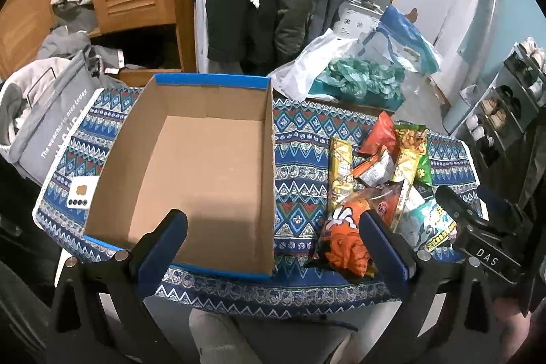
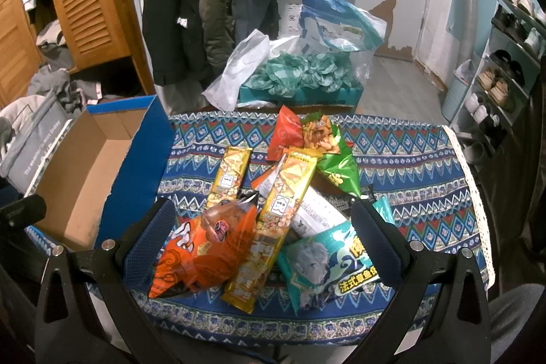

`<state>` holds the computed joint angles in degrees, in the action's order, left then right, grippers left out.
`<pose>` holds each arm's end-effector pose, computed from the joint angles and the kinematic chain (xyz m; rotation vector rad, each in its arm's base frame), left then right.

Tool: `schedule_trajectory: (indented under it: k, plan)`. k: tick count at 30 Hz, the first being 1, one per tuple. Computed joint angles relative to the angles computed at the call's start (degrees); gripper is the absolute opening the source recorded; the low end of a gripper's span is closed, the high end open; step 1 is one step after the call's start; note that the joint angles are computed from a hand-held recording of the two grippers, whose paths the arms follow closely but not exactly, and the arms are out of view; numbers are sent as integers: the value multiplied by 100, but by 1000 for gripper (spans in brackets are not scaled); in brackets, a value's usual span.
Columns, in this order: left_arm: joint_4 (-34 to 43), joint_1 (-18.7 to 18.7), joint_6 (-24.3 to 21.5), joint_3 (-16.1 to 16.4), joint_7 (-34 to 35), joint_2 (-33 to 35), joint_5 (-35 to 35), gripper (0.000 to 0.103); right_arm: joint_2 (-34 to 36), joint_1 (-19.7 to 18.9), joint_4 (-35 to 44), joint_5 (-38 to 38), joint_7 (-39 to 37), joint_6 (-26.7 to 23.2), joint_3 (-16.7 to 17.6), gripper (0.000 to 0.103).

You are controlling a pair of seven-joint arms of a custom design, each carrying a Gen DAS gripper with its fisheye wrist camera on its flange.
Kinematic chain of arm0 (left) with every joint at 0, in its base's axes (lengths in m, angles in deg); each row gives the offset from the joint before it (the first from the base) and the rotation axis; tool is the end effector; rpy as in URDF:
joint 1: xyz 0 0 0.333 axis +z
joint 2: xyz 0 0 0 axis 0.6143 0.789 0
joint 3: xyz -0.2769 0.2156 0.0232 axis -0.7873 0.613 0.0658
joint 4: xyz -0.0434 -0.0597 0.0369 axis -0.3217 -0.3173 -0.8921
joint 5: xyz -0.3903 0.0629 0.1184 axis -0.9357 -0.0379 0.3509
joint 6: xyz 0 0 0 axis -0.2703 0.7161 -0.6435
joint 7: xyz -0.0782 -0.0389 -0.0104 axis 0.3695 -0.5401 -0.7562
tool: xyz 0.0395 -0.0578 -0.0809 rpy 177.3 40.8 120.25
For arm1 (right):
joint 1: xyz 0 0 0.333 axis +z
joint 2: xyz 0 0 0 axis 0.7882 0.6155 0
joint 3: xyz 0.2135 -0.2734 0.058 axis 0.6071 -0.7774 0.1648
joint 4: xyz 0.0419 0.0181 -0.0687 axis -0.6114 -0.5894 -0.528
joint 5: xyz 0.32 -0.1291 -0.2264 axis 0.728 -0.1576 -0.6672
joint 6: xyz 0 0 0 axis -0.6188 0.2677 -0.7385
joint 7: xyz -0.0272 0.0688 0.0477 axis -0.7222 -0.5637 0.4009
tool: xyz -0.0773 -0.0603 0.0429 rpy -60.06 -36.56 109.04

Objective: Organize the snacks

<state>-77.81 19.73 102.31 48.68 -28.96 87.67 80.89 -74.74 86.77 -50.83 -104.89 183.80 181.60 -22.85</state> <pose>0.5076 -0.3393 0.5000 -1.7716 2.0969 -0.7817 0.4564 0.4298 0.4741 -1.6022 1.9591 -0.7265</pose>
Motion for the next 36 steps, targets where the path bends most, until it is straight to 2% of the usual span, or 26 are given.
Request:
schedule_trajectory:
  k: [24,30,36]
  plan:
    - [41,-22,-14,-6,123,27,-117,102,-7,-18,-24,31,19,42,-1,101]
    - [36,-49,44,-1,-111,18,276,102,-17,-18,-46,23,27,60,-6,101]
    - [27,-54,55,-23,69,22,150,102,-11,-20,-40,39,23,57,-3,101]
